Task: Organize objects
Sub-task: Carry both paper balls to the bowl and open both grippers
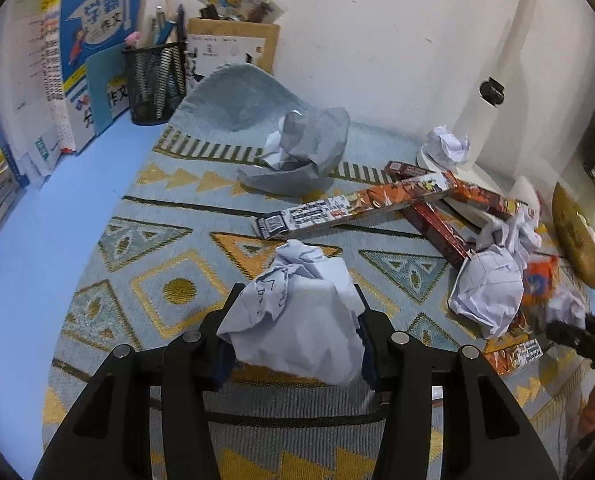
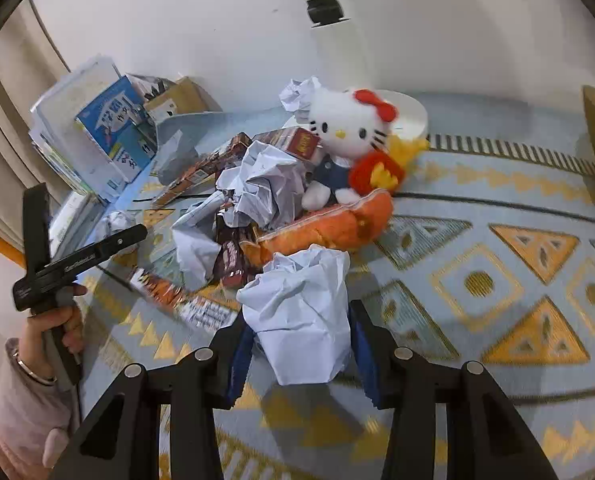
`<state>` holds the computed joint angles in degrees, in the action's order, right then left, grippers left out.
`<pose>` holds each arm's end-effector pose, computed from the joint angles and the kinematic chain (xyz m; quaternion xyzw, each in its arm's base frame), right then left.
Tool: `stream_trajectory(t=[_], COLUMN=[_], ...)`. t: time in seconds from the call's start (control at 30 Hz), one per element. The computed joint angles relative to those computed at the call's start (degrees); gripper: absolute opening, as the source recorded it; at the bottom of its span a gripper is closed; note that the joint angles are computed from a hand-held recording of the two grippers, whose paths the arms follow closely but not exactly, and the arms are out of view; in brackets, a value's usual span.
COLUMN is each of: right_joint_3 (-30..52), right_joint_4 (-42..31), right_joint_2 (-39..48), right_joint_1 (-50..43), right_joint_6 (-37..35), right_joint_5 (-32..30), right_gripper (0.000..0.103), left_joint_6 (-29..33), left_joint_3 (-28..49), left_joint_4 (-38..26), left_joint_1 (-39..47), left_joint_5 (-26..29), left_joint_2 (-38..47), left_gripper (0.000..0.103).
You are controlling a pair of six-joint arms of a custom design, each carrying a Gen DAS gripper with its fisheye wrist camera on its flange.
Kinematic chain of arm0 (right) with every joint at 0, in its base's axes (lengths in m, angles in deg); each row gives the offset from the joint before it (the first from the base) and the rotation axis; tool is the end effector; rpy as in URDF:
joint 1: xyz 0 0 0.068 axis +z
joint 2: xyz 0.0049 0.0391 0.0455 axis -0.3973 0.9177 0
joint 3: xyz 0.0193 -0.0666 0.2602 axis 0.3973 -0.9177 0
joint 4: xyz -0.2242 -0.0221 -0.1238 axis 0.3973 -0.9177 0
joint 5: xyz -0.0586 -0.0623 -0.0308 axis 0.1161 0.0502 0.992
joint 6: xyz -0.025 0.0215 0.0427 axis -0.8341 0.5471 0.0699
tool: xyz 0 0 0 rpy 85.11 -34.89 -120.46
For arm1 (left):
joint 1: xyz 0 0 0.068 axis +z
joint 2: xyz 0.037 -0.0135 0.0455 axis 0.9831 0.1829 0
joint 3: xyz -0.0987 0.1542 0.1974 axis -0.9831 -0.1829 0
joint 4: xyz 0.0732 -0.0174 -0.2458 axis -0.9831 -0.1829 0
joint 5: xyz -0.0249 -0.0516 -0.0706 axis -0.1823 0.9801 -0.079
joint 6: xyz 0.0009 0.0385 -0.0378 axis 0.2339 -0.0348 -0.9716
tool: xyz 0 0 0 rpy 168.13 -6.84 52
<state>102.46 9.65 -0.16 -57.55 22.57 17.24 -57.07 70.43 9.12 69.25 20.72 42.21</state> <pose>0.1819 -0.0961 0.0932 -0.0794 0.9316 0.1952 0.2962 0.2383 -0.0479 0.0901 0.0479 0.9309 -0.1171 0.3427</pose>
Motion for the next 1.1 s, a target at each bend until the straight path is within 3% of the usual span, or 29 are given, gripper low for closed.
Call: stream_trajectory(t=[0.33,0.6,0.83,1.1], right_joint_3=[3.71,10.26,17.4,24.89], right_joint_4=[-10.89,-18.25,-21.37,-23.86], right_joint_2=[0.12,3.18,6.59,9.52], right_joint_1=[-13.91,-19.18,-21.52,-21.34], right_joint_6=[-13.69,-17.63,-17.46,-16.72], right_joint_5=[-4.68,-8.1,-9.51,-10.68], right_gripper=[0.044,0.044,0.044,0.045], left_joint_6=[-2.32,-5.59,-9.37,-12.97], left_joint_3=[-1.5,3.11,11.37,22.26], left_joint_4=[-4.76,-11.54,-14.12,-17.09], left_joint_1=[-5.93,-19.27,-30.27,-38.65], left_joint_5=[-3.45,-10.84,-19.02,-24.29], left_joint_2=[-9.49,-14.62,-7.53,2.29], left_gripper=[0.046,0.046,0.046,0.046])
